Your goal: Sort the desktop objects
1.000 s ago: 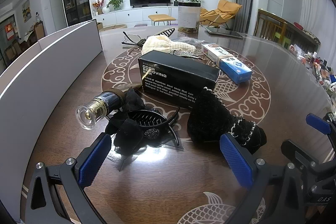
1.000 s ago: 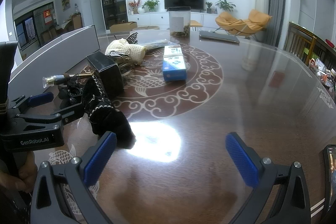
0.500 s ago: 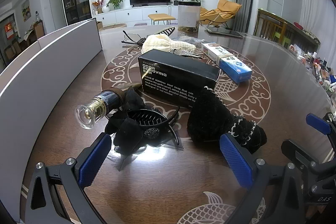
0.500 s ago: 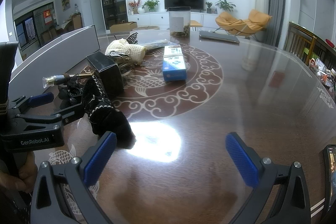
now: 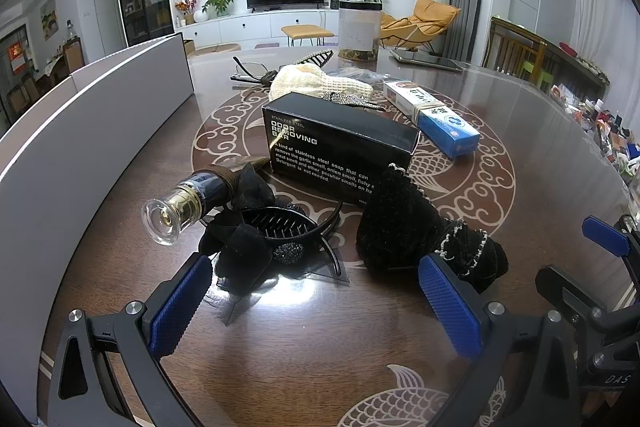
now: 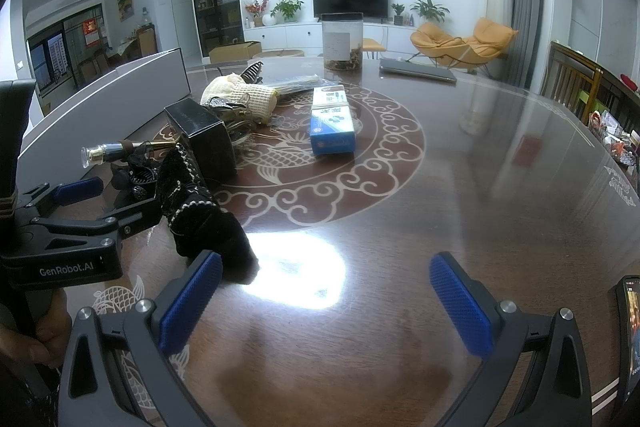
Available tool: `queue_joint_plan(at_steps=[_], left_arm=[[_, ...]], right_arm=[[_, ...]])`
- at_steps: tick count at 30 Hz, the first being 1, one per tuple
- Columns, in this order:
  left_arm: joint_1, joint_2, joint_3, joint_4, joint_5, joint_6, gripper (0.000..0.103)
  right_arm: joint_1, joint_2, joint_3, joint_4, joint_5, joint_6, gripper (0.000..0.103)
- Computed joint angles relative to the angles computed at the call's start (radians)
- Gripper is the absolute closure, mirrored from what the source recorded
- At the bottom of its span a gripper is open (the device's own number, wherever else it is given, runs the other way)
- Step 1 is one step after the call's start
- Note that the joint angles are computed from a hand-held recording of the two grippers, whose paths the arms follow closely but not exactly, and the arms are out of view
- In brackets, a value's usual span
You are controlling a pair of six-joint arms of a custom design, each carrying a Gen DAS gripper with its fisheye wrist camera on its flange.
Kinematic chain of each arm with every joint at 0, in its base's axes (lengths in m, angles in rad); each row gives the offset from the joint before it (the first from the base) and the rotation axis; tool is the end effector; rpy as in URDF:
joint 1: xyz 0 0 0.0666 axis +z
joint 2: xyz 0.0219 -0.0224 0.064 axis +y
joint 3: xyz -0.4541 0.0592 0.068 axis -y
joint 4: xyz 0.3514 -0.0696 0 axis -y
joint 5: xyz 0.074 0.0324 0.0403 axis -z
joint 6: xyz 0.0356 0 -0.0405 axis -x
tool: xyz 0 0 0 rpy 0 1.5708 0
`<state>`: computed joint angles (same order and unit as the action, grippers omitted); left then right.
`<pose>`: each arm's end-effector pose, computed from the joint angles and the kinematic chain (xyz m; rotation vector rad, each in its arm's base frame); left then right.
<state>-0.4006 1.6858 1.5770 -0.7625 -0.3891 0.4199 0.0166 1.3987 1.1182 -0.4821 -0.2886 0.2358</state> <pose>0.5204 -0.2062 0.4538 -0.1918 2.3511 0.0829 0.4266 0.0168 0.4175 -0.4314 2.2642 0.2247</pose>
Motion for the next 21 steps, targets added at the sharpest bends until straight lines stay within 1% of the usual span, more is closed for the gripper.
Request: queue_joint_plan(at_steps=[21], left_arm=[[0.002, -0.001, -0.003, -0.002, 0.015, 0.011, 0.000]], right_arm=[[0.000, 0.000, 0.000, 0.001, 0.000, 0.000, 0.000]])
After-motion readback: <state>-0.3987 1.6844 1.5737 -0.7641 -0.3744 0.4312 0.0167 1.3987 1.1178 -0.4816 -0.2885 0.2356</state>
